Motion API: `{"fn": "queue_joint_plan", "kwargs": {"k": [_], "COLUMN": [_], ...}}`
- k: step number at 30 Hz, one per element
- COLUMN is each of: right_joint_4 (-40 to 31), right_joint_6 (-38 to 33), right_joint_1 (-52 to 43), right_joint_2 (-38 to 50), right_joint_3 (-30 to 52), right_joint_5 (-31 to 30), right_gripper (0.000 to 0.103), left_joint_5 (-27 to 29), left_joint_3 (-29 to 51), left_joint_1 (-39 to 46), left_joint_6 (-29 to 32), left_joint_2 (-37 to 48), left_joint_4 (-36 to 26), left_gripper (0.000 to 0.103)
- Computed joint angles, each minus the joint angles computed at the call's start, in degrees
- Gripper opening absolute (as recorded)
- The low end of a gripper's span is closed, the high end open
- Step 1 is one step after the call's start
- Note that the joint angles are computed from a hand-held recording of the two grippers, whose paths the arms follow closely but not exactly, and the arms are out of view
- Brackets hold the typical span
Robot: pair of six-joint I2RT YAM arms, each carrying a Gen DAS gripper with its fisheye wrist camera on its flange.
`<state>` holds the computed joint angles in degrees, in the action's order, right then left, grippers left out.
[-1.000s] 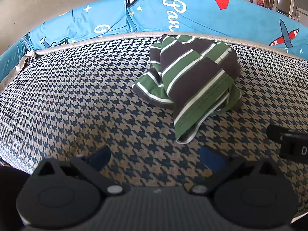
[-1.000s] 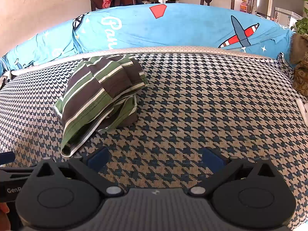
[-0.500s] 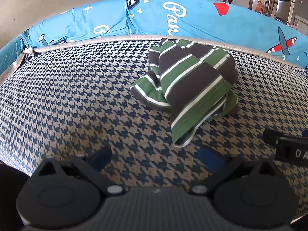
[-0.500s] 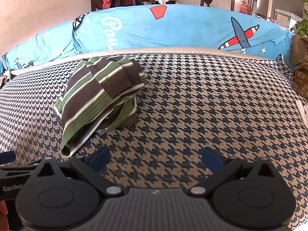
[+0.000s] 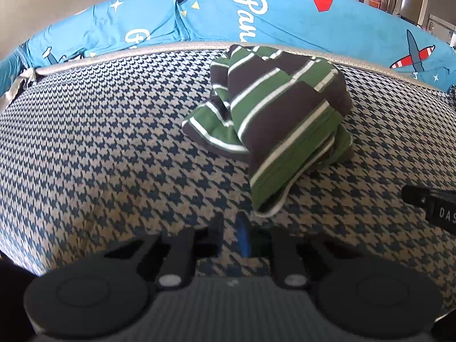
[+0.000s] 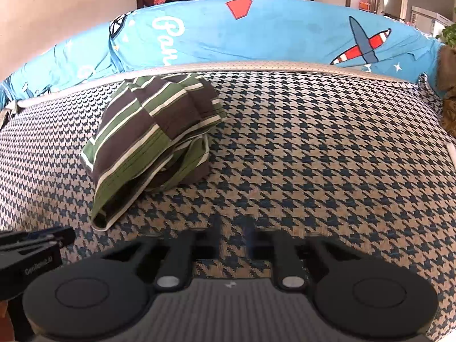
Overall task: Fold clothes
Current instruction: 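Grasp the striped cloth edge with the right gripper and lift it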
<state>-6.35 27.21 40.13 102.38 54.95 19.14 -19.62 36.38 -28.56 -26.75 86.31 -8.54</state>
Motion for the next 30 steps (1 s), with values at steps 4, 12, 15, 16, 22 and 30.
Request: {"fn": "queue_joint_plan", "kwargs": {"k": [4,12,15,16,22,30], "right_joint_4": [0.04,-3.16,-1.82,-0.98,1.45,5.32], "right_joint_6": [-0.88,-0.19,-1.78,-2.40,-3.70,-4.33], "right_joint_1": [-0.16,-2.10,-2.48,-2.78,-5.59,-8.41], "right_joint_2": [1.58,5.47,6.04,6.12,7.91,12.19], "right_joint_3": [1.58,7.23,7.81,7.77,9.56,14.47], "right_joint_5": [0.01,-2.76,-2.97,-3.73,-10.37,-18.61], "right_gripper": [0.006,0.033,0.058,0.063,0.075,0.075], "left_joint_5": [0.40,6.43,8.44,8.93,8.61,11.00], "left_joint_3": [0.67,2.53,2.29,2.84,9.20,16.07], "left_joint_1": [2.15,8.92,11.41,12.16,15.23,18.69], "left_joint_6": [1.99,8.23,11.70,13.01,19.67,16.38], "left_joint_2": [0.46,0.50,0.53,1.24,8.63,15.78], "left_joint_4": [1.62,5.48,9.59,10.19,9.94,9.32], "left_gripper": [0.004,0.102,0.103,0.103,0.103,0.103]}}
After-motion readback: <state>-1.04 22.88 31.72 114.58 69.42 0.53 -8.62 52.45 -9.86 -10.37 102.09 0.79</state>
